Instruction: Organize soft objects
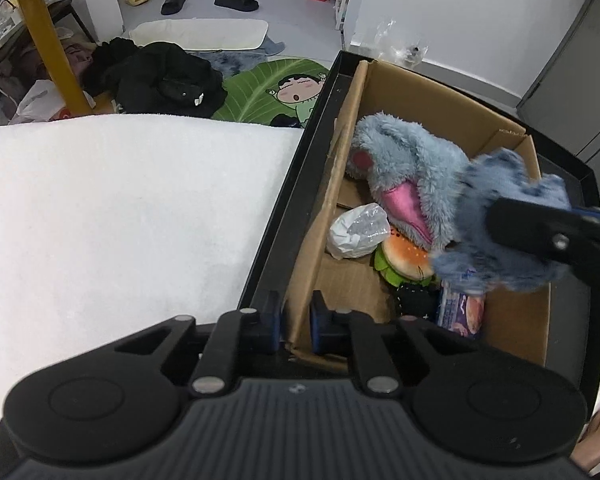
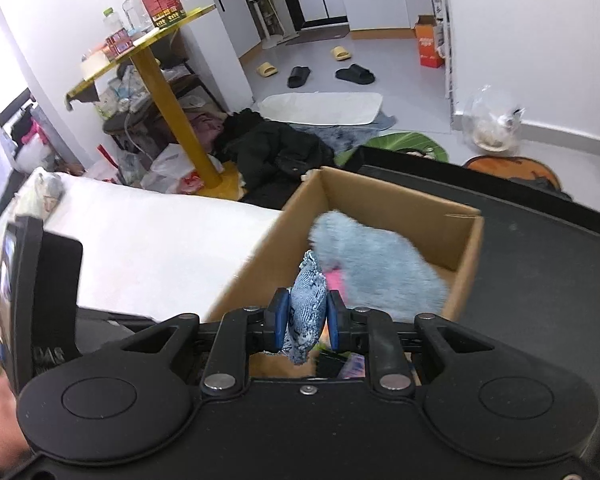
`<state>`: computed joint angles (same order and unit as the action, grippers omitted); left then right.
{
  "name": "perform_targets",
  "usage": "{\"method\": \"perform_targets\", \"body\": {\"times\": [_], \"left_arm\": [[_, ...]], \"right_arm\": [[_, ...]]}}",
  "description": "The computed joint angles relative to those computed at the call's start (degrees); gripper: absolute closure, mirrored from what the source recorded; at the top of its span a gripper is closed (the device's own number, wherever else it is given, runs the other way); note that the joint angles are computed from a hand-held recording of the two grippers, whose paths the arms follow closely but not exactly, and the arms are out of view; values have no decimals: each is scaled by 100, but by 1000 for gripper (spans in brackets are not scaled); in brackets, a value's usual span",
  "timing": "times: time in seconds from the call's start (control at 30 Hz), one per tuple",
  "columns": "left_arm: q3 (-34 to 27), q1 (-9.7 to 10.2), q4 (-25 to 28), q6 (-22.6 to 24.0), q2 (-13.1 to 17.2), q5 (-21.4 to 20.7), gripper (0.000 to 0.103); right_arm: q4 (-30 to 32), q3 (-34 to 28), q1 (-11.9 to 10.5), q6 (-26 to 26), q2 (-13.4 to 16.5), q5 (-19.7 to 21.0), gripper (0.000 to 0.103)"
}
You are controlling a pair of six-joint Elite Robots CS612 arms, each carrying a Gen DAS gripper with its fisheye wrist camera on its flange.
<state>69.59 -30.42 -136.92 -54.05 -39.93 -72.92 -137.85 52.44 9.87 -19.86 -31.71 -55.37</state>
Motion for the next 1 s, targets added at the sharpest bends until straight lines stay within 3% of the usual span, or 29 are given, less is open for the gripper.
{"method": "perform_targets", "body": {"times": [0.07,0.77,0.87,1.0], "left_arm": [[45,8,-84,-1,-14,-36,90],[45,-19,-203,121,-52,74,88],[-2,-37,-159,152,-60,139,84],[-38,-78,-41,181,-97,249,65]], "right_arm": [[91,-80,10,134,36,116,66],[-535,692,-205,437,-385,-507,50],[-712,788,-260,546,-438,-592,41],[-1012,951,-337,886,-519,-731,29]]}}
